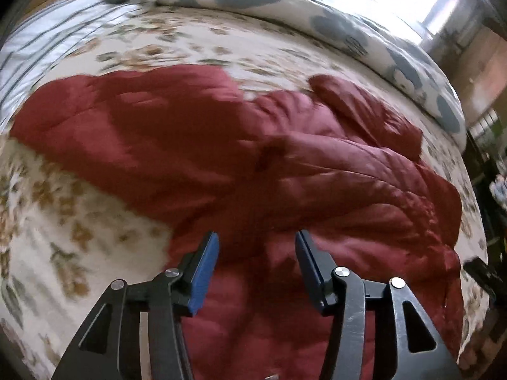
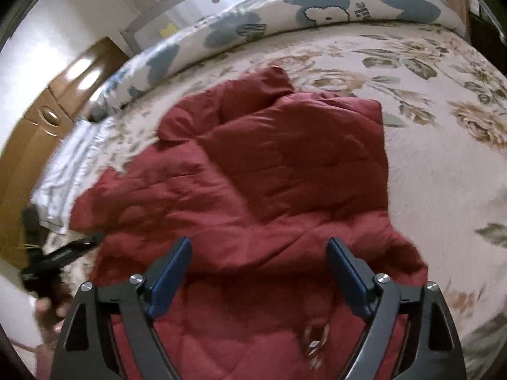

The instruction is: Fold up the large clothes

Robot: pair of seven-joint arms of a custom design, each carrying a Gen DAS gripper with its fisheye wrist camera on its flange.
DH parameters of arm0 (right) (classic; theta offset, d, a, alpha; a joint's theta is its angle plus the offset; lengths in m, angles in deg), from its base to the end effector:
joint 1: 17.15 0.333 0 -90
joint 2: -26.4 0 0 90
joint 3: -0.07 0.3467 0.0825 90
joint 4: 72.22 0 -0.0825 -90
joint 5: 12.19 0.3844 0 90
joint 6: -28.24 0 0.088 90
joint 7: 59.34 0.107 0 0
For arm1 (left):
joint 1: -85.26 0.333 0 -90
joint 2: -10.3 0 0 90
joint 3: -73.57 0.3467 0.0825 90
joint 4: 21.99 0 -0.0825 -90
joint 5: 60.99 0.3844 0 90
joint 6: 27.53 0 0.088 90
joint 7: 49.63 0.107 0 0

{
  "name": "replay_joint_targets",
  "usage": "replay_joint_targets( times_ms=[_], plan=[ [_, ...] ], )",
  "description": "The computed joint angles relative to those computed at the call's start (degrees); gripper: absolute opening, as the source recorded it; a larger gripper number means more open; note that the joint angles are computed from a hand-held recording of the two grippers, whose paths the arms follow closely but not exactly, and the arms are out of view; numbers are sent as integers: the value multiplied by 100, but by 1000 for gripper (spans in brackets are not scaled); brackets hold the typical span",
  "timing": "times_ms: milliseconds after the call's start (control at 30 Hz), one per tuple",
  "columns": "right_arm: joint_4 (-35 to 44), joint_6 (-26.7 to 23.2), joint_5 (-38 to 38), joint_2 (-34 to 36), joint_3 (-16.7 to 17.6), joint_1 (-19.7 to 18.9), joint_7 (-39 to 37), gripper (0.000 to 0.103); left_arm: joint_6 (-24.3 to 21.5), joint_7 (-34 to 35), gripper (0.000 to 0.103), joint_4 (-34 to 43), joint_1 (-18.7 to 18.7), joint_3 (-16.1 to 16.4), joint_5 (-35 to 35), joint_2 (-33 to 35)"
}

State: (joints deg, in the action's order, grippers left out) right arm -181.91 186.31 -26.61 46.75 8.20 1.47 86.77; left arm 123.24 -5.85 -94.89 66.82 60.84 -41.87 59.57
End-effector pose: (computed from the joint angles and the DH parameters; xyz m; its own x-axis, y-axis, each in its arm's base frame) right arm 0.5996 0.3039 0.3938 -0.2448 -0.9210 -0.3029 -0.8573 0.3516 -0.3761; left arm 0.7216 -0.3764 0.3205 0.0672 -0.9599 0.2722 -0.8872 -0.1824 -0.4239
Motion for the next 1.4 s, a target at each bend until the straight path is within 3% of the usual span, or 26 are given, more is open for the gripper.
replay_joint_targets(
  times_ms=[200, 233, 267, 300, 333, 367, 433, 567, 667, 800, 933, 1000, 1033, 1067, 1100, 1167, 1400],
  plan=[
    [-347, 194, 38, -260, 40, 85, 165, 88, 494, -360, 52, -891, 302, 8, -103, -426],
    [-401, 210, -97, -312, -36, 176, 311, 88, 537, -424, 56, -953, 329, 15, -100, -455],
    [-446, 219, -250, -356, -106, 259, 449, 88, 553, -510, 71, -1040, 361, 25, -110, -510],
    [-470, 224, -382, -385, -148, 321, 554, 88, 586, -530, 80, -1120, 304, 159, -280, -556],
    [-504, 246, -474, -414, -159, 353, 614, 88, 669, -785, 88, -1401, 422, 93, -114, -727],
    [-542, 273, -553, -445, -154, 378, 649, 88, 810, -1045, 88, -1724, 552, 55, 57, -927],
    [-593, 292, -667, -491, -124, 417, 672, 88, 958, -1236, 88, -2010, 506, 292, 40, -1109],
    [-693, 273, -736, -578, -35, 462, 617, 88, 1114, -1818, 88, -2214, 716, 505, 141, -1172],
    [-788, 280, -789, -658, 7, 526, 604, 88, 1094, -2147, 88, -2089, 981, 562, 81, -1010],
    [-845, 279, -756, -708, 59, 565, 565, 88, 1132, -2300, 88, -1725, 1443, 397, -170, -618],
    [-855, 264, -729, -735, 81, 589, 487, 88, 1195, -2568, 88, -1357, 1524, 493, -189, -336],
    [-866, 252, -753, -754, 65, 610, 497, 88, 1262, -2620, 86, -1189, 1571, 476, -192, -199],
    [-888, 275, -782, -768, 48, 622, 524, 88, 1305, -2581, 70, -1144, 1626, 442, -181, -160],
    [-903, 287, -814, -776, 32, 636, 565, 88, 1322, -2409, 32, -1057, 1733, 306, -182, -86],
    [-909, 280, -848, -780, 15, 651, 614, 88, 1317, -2138, 22, -978, 1911, 49, -248, 4],
    [-955, 300, -883, -808, -1, 659, 697, 88, 1507, -2007, 12, -1027, 1954, 38, -270, -7],
    [-1109, 443, -905, -886, 1, 622, 860, 88, 2485, -1964, 7, -2162, 1728, 284, 167, -838]
  ],
)
